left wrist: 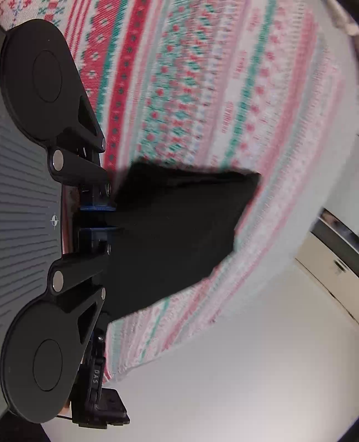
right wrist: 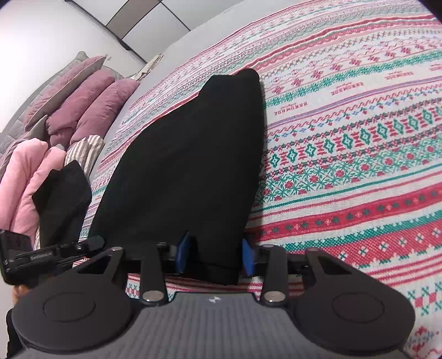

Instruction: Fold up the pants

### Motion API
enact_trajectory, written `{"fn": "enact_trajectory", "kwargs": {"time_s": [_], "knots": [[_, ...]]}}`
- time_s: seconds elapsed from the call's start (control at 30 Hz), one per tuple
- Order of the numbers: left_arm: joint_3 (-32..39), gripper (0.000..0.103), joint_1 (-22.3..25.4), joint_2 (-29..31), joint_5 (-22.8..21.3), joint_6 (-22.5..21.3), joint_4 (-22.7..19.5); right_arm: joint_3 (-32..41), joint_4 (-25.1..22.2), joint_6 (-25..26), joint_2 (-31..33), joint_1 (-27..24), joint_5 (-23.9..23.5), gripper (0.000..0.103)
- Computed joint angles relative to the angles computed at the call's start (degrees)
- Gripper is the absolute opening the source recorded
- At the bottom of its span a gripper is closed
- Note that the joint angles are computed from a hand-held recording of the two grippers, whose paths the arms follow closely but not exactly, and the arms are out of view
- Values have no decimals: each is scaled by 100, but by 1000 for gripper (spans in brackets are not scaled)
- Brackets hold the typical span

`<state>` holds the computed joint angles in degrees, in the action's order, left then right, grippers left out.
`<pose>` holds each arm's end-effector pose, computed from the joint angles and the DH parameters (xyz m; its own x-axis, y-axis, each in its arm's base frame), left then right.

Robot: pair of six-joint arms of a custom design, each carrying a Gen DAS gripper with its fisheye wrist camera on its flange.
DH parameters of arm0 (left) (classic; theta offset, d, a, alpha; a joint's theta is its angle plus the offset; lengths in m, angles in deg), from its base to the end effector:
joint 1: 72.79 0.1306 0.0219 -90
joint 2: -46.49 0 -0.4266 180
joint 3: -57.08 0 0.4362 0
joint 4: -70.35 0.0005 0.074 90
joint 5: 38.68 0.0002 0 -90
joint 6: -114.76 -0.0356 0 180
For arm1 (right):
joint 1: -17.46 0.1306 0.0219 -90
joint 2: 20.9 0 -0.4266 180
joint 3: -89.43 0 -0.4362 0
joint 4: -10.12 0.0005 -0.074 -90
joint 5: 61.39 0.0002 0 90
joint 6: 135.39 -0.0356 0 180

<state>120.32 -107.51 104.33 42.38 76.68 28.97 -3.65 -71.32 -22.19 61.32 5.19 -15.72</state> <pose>0.2637 -0.1766 0.4685 -0.6594 -0.4891 -0.5710 -0.0968 0.8084 -0.5807 0.4171 -0.0658 0.4922 -0.8724 -0.0987 -0.4788 -0.3789 0.7553 0.5348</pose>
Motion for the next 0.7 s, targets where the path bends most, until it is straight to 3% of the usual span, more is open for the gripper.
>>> {"fn": "enact_trajectory", "kwargs": {"time_s": [0.13, 0.23, 0.37, 0.43, 0.5, 0.57, 0.7], "knots": [[79, 8, -157, -38, -500, -95, -194, 10, -44, 176, -87, -15, -73, 40], [140, 12, -138, 287, -513, -175, -677, -97, 71, 245, -104, 97, 237, 39], [166, 20, -389, 392, -921, -127, -808, -152, 118, 308, -174, 162, 526, 39], [322, 29, -536, 413, -1135, -22, -1013, -93, 111, 318, -263, 151, 647, 41], [493, 54, -708, 471, -1387, 40, -1186, -129, 315, 376, -462, 121, 667, 47], [714, 70, -965, 582, -1751, 213, -1412, -205, 564, 424, -695, 102, 665, 54], [1214, 79, -1420, 955, -2379, 501, -2011, -423, 1106, 507, -1172, 161, 859, 67]]}}
